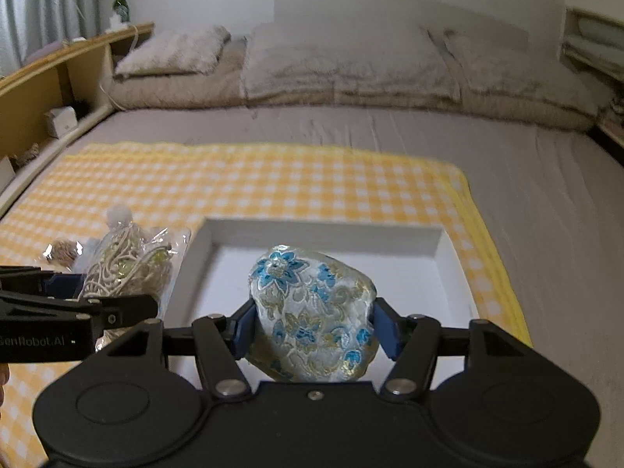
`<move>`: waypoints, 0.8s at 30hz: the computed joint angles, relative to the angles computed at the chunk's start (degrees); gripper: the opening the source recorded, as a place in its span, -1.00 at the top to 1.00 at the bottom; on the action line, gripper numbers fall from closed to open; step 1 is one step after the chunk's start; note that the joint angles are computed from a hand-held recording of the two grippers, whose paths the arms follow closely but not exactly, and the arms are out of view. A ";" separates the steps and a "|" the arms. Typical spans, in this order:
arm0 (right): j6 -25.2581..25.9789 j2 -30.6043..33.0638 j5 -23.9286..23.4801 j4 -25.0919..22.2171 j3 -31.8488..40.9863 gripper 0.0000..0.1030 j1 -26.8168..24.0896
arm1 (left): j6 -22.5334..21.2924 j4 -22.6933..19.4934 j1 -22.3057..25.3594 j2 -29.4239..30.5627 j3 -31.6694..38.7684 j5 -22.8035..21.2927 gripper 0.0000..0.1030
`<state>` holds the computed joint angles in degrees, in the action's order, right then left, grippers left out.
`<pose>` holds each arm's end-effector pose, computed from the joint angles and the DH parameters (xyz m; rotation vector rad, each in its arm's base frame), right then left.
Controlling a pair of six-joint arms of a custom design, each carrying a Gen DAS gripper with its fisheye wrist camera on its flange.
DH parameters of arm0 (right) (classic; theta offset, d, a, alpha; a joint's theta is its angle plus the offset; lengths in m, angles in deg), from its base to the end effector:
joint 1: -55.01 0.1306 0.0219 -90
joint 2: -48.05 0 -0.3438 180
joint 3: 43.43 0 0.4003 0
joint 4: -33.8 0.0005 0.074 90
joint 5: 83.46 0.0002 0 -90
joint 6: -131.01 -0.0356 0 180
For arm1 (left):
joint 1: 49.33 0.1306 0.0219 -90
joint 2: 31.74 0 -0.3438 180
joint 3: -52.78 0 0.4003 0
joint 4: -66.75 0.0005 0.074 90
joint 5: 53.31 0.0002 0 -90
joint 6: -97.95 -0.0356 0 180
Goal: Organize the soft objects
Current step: 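Lift the floral pouch with the right gripper while the left gripper lifts the beaded-cord bag, then lower both held bags into the white box and open both grippers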
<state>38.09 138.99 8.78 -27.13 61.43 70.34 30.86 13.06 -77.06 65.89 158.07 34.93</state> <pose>0.4737 0.1279 0.4904 -0.2403 2.3809 0.1033 0.4784 -0.2508 0.4457 0.0863 2.4066 -0.3823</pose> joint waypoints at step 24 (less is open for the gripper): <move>-0.96 3.68 -4.19 -9.59 2.63 -0.21 -1.88 | 1.21 -1.58 -2.22 1.71 -1.66 1.73 -0.69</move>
<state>37.13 142.67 4.59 -36.71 64.06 68.46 32.07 11.48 -79.29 67.60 156.41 36.66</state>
